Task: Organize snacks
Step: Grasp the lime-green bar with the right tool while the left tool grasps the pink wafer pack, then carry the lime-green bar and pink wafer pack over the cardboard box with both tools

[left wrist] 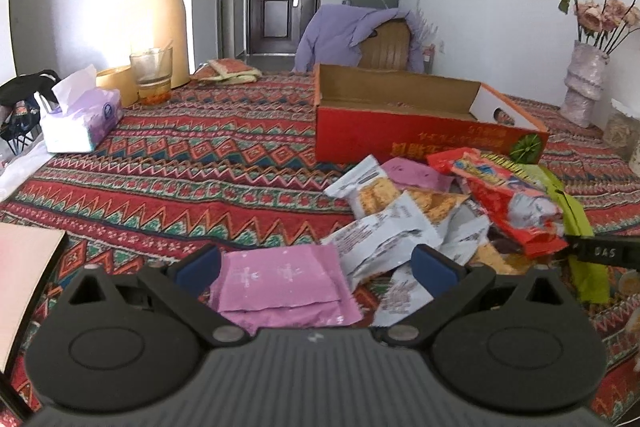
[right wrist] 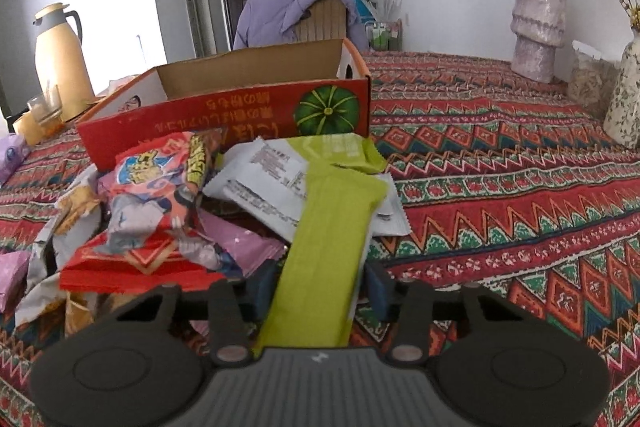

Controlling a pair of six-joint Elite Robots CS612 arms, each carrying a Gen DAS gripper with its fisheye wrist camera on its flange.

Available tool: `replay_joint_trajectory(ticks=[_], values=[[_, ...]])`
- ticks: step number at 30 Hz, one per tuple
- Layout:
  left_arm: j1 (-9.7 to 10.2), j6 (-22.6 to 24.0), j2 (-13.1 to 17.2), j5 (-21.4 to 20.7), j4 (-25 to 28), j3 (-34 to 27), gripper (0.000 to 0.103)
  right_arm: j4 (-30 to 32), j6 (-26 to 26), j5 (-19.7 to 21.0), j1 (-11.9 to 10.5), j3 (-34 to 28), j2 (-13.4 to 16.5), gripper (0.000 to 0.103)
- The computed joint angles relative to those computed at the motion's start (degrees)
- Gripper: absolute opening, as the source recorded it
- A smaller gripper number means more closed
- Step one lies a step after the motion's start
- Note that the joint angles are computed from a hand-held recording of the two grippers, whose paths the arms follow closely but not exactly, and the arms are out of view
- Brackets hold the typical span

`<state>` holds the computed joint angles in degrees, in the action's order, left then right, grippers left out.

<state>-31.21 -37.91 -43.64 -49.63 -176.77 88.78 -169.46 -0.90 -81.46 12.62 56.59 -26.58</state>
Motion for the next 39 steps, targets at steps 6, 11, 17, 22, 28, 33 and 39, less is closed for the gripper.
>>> replay_joint_trajectory(ticks=[6,11,17,22,28,33,39], values=[[0.87,-4.35,-0.57,-0.28,6.7,-0.34,0.103,-2.95,-0.78,-0.2,-0.2,1.31,-0.23,0.037],[1.9,-7.24,-0.63,-2.16,12.74,-1.67,0.103,-6.8,-0.66,-0.5,-0.43,3.02,-0.82,0.036],[3.35,-7.98,-0.31,-8.45,19.46,-4.63,0.103,-9.31,-0.29,-0.64,-0.44,3.93,-0.96,0.036],[3.61,-9.28,-0.19,-9.6,22.21,-6.12,0.103,-11.0,0.31,0.05,-0.44,5.01,-1.33,0.036],[3.82,-12.58,0.01,-10.15,26.33,-7.11,0.103,-12.29,0.46,0.87,-0.56,6.04,-1.74,0.036],[4.08,-15.24,-0.17,-10.91,26.21,-6.45,0.103,-13.05,1.01,1.73,-0.75,6.65,-1.95,0.037],[4.12,-15.04,-0.22,-10.96,26.41,-6.4,0.103,-13.29,1.61,2.64,-0.96,7.33,-2.12,0.037]])
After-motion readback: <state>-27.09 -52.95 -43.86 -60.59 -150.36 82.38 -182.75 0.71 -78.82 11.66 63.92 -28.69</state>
